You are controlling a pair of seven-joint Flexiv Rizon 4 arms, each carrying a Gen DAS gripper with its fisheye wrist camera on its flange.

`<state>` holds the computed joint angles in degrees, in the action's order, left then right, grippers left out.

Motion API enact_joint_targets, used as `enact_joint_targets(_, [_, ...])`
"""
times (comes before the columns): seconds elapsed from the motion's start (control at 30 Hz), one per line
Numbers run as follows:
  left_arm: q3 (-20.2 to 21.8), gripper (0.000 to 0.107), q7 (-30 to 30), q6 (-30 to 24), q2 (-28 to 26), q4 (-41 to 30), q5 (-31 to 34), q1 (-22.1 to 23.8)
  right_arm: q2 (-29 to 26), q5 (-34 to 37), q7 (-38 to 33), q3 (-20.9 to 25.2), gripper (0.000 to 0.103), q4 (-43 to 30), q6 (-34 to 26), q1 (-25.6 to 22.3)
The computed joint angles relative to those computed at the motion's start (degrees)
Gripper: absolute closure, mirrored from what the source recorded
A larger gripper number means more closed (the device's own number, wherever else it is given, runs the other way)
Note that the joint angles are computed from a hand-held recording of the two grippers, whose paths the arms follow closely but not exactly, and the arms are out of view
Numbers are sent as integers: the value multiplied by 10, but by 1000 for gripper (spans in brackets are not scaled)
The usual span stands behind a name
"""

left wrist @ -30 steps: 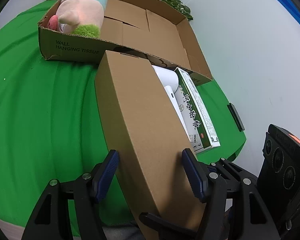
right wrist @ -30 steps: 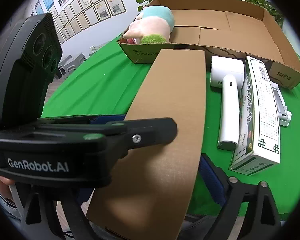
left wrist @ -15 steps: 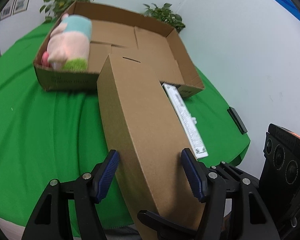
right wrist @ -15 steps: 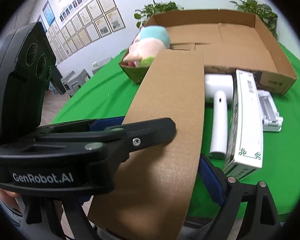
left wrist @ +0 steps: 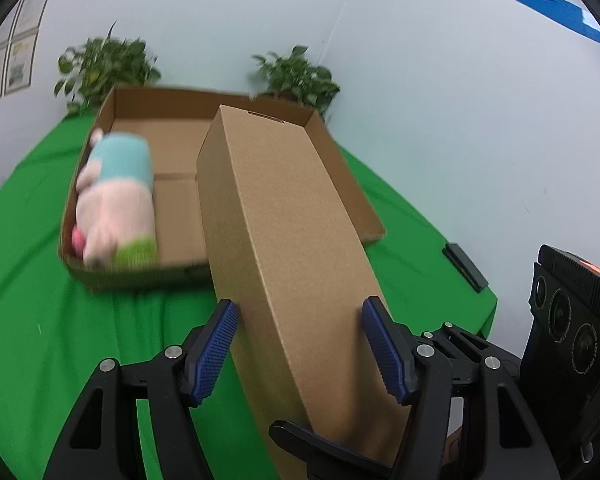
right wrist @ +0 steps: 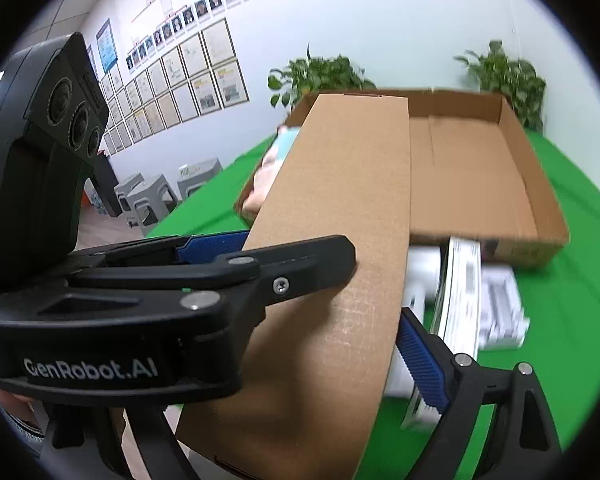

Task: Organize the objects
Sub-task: 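Lift the long brown box with the right gripper over the tray box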

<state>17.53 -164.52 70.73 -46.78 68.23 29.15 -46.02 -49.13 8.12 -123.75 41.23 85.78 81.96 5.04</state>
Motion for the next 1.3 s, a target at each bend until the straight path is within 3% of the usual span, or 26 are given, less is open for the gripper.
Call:
enact_joint_targets(0.33, [-12,45,92,-22,3,-74,-3,55,-40,-27,-16,-10,13,-118,-13,38])
enact_joint_targets(0.6, [-33,45,165,-42,-7,-125,-32,104,-73,-14,-20,-57,13,-247,-90,98])
enact_joint_targets(1.0, [-92,45,290,-49,-85,-185,-143,197,-188,5,25,-155,13,-512,-283,194])
enact_joint_targets(1.3, [-91,45,333,-93,-148,-240,-199,216,-279,44,39,-206,13,-690,-414,235])
